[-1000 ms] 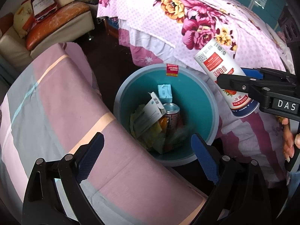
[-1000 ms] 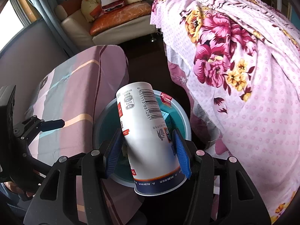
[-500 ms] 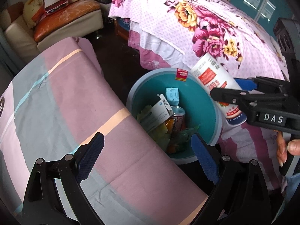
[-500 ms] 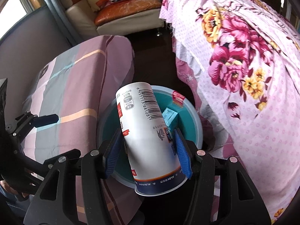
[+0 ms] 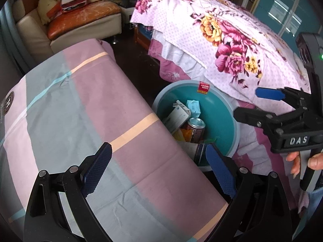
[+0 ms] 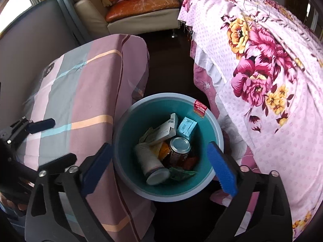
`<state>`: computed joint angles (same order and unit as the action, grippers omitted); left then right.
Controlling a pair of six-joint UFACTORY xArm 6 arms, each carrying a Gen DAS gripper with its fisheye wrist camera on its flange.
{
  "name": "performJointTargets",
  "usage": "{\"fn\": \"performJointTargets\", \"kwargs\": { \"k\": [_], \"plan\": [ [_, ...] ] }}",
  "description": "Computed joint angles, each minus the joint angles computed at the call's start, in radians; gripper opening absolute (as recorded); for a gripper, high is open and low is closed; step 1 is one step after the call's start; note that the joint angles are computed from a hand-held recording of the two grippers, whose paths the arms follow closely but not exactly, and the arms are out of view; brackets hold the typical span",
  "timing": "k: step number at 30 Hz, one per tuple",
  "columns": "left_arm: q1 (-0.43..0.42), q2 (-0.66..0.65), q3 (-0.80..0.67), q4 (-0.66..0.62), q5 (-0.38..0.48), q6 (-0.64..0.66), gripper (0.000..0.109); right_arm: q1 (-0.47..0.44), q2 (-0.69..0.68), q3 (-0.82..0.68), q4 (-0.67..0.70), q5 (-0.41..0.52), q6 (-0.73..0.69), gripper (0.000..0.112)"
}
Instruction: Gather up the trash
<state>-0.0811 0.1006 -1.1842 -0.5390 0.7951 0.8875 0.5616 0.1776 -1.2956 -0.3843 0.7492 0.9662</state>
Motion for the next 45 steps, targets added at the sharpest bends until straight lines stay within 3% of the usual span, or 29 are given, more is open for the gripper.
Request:
{"fn": "performJointTargets", "kwargs": {
  "k": [19, 34, 45],
  "plan": [
    [0.148, -0.105, 0.039, -0.039, 0.024, -0.011, 0.099, 0.183, 0.034, -0.219, -0.223, 0.327, 0.094, 0.096],
    [0.229, -0.251, 0.162, -0.058, -0.003, 0.028, 0.099, 0.266, 0.008, -0.205, -0.221, 0.29, 0.177, 0.096],
    [0.238, -0.295, 0.217, -0.04, -0.032, 0.04, 0.099, 0.3, -0.015, -0.164, -0.249, 0.282, 0.249, 0.096]
  ]
}}
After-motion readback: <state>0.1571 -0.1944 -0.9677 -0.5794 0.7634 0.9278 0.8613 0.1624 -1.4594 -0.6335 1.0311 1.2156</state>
